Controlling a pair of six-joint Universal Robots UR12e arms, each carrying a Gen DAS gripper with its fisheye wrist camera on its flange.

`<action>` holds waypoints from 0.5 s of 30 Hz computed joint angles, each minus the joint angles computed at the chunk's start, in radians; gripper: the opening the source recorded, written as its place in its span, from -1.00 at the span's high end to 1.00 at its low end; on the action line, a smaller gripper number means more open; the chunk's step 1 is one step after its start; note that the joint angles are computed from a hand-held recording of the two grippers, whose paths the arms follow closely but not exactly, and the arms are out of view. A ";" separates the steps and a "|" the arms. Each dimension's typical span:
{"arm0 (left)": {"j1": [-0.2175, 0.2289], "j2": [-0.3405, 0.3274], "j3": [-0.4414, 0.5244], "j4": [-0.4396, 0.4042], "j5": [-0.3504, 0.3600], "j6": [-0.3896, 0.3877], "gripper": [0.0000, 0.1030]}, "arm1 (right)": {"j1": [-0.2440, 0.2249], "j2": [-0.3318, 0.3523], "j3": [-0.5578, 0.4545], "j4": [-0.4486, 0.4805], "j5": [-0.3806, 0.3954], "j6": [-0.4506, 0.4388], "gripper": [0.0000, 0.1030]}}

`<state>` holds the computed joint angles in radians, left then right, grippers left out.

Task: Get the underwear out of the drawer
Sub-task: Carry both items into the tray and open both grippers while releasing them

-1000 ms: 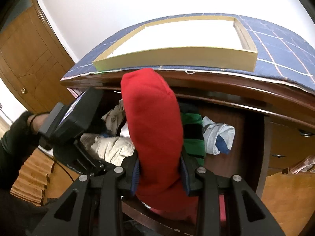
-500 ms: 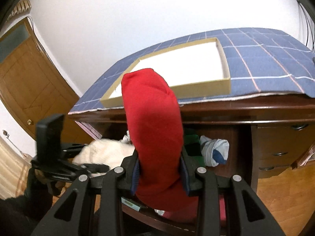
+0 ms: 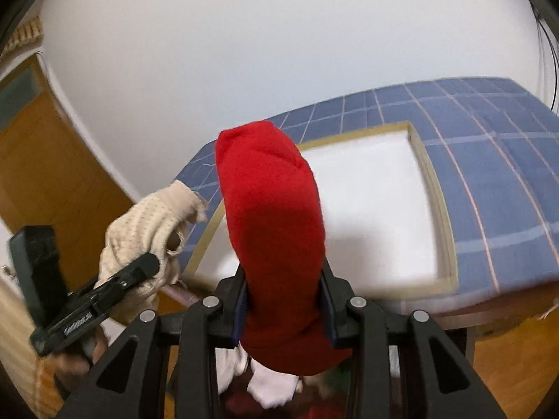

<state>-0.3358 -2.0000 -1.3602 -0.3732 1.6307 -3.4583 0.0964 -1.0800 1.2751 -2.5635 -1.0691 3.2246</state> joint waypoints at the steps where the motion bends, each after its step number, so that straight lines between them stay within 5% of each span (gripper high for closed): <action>1: -0.002 -0.009 0.014 -0.008 0.029 0.003 0.16 | 0.010 0.029 -0.047 0.019 -0.027 0.008 0.28; 3: 0.000 -0.056 0.084 -0.044 0.088 -0.025 0.16 | 0.018 0.086 -0.143 0.077 -0.025 0.052 0.28; 15: 0.010 -0.224 0.339 -0.256 0.177 -0.200 0.16 | 0.074 0.357 -0.582 0.362 -0.155 0.188 0.27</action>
